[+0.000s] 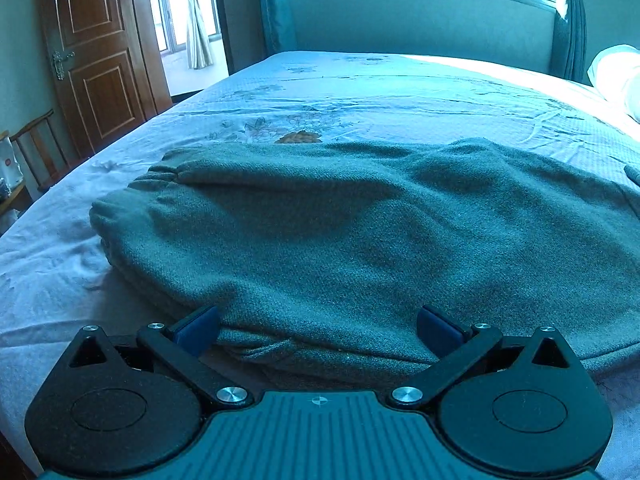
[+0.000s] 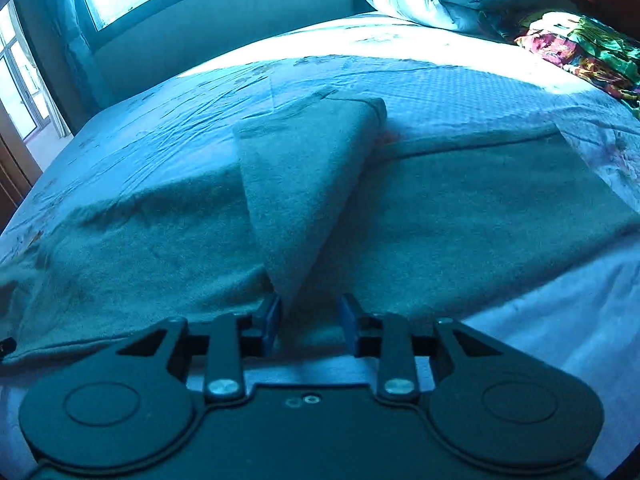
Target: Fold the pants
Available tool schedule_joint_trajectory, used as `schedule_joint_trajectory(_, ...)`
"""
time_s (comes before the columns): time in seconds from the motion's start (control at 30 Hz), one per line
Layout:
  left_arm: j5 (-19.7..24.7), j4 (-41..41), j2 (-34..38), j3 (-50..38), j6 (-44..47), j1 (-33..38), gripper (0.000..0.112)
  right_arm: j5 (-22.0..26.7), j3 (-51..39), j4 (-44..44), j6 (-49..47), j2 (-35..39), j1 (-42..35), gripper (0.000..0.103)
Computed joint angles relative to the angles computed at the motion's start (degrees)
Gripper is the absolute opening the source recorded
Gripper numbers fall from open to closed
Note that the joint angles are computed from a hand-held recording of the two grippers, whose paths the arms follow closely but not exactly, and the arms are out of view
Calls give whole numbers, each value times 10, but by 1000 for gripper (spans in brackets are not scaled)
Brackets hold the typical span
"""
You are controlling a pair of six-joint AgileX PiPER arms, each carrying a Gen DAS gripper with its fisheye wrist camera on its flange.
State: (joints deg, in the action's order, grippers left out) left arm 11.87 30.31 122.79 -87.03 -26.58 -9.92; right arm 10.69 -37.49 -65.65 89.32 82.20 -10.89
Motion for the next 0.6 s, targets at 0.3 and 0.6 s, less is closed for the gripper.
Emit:
schedule_joint_trajectory(0.3, 10, -24, -2, -5, 13, 0, 103, 153, -205, 21, -229, 139, 111, 27)
schedule_joint_trajectory(0.6, 15, -98, 5, -18, 95, 6, 103, 151, -213, -11, -201, 155, 44, 0)
